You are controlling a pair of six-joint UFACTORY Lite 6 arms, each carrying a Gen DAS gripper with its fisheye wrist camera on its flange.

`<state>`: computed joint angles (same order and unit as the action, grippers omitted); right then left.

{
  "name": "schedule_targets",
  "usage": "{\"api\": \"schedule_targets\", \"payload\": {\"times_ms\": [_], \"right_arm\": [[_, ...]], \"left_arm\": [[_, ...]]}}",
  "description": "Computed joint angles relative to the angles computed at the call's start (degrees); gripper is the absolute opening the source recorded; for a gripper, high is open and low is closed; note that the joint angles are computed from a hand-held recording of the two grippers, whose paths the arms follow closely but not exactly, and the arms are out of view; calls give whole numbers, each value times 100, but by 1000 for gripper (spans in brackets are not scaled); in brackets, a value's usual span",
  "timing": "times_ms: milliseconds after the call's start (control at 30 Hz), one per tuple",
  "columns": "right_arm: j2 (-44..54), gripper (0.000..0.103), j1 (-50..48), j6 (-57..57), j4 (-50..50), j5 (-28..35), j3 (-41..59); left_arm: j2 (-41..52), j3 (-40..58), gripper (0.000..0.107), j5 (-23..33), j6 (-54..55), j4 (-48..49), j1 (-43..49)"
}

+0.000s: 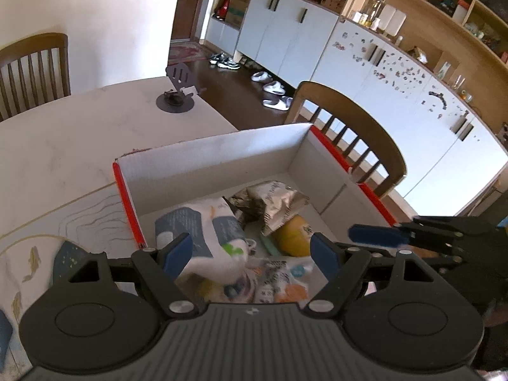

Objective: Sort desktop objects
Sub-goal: 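Open the right gripper to drop the sausage pack while the left releases the white-grey bag, then withdraw both grippers from the red box toward the blue packet and black bag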

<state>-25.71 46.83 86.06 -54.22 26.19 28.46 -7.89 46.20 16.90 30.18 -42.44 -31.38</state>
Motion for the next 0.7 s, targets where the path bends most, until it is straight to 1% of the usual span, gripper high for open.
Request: {"api": "schedule_targets", "payload": {"times_ms": [267, 400, 467, 500, 533, 700], "right_arm": [[91, 40, 200, -177, 253, 64, 185], [39, 43, 282, -199, 320, 90, 199], [7, 49, 342, -142, 303, 126, 196], [9, 55, 393, -44, 241, 164, 198], [17, 58, 455, 93, 157, 215, 205], [132, 67, 784, 740, -190, 422, 276]], "left_arm": [[-900, -582, 81, 168, -113, 117, 33], [-1317, -780, 81, 297, -322, 365, 107], [-1505, -860, 81, 353, -463, 541, 133], [-1580, -895, 83, 380, -496, 586, 152], [-1663, -938, 84, 416, -482, 586, 182], [-2029, -1147, 87, 572, -512, 736, 337]]}}
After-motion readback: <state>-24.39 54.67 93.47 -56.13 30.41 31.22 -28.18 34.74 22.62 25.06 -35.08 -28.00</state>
